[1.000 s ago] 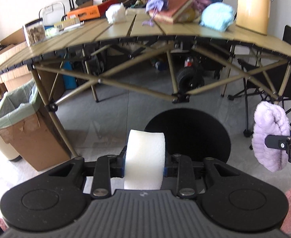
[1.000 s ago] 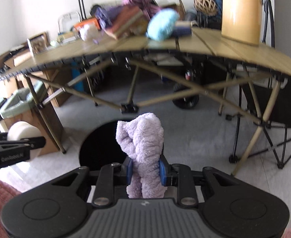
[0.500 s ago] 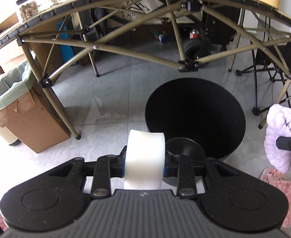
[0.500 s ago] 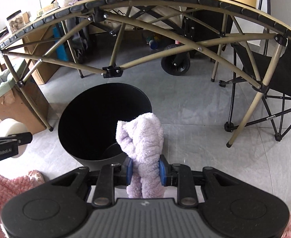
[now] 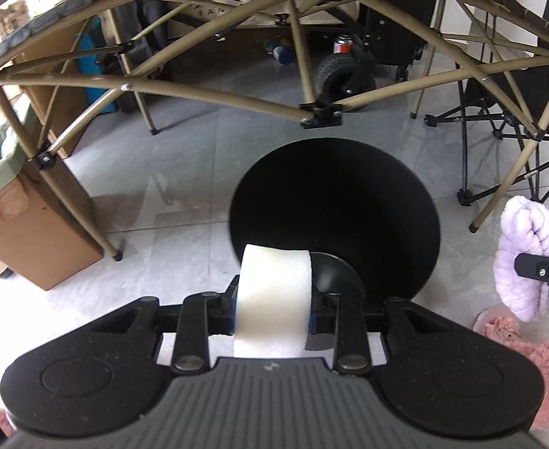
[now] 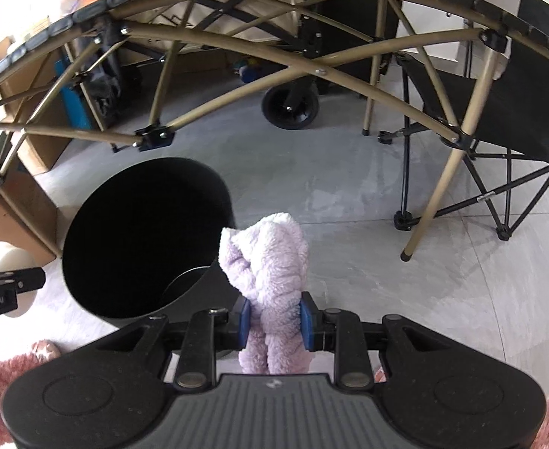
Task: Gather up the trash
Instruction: 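Carry the foam roll and hair band down over the black trash bin, then open the left tool to drop the white foam roll into the bin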
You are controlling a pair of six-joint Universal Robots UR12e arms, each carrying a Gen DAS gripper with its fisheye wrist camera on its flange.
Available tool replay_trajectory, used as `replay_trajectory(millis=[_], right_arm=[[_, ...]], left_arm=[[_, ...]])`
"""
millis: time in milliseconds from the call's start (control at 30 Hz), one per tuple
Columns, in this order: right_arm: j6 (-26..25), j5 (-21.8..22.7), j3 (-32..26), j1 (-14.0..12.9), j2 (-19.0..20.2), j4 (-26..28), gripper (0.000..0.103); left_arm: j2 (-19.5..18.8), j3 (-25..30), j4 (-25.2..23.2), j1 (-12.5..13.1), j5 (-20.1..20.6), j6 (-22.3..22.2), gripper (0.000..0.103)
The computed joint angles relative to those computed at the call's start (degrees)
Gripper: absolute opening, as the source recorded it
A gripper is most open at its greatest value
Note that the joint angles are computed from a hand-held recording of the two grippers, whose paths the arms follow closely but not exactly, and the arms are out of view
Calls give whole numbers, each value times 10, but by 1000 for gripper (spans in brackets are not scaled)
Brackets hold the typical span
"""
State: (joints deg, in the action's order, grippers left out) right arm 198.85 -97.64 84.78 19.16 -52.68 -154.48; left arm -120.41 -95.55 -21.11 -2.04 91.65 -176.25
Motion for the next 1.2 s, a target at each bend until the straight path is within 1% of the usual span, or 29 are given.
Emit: replay_trajectory(millis=[167, 333, 600, 800, 967, 1200], right_arm=[[9, -3, -5, -3, 3, 3, 25], [25, -9, -12, -6, 7, 9, 25], [47, -11, -27, -10, 16, 17, 25], [52, -14, -35, -12, 22, 24, 25], [57, -17, -41, -13, 26, 38, 25], [58, -16, -44, -14, 29, 38, 26]], left_arm=[[-13, 24, -17, -9, -8, 9, 30], [-32, 53, -37, -15, -17, 6, 30], [-60, 108, -105, -20, -28, -27, 30], [-80, 146, -160, -21, -35, -52, 30], [-93, 171, -206, -22, -33, -74, 30], [-101, 183, -222, -22, -37, -85, 30]])
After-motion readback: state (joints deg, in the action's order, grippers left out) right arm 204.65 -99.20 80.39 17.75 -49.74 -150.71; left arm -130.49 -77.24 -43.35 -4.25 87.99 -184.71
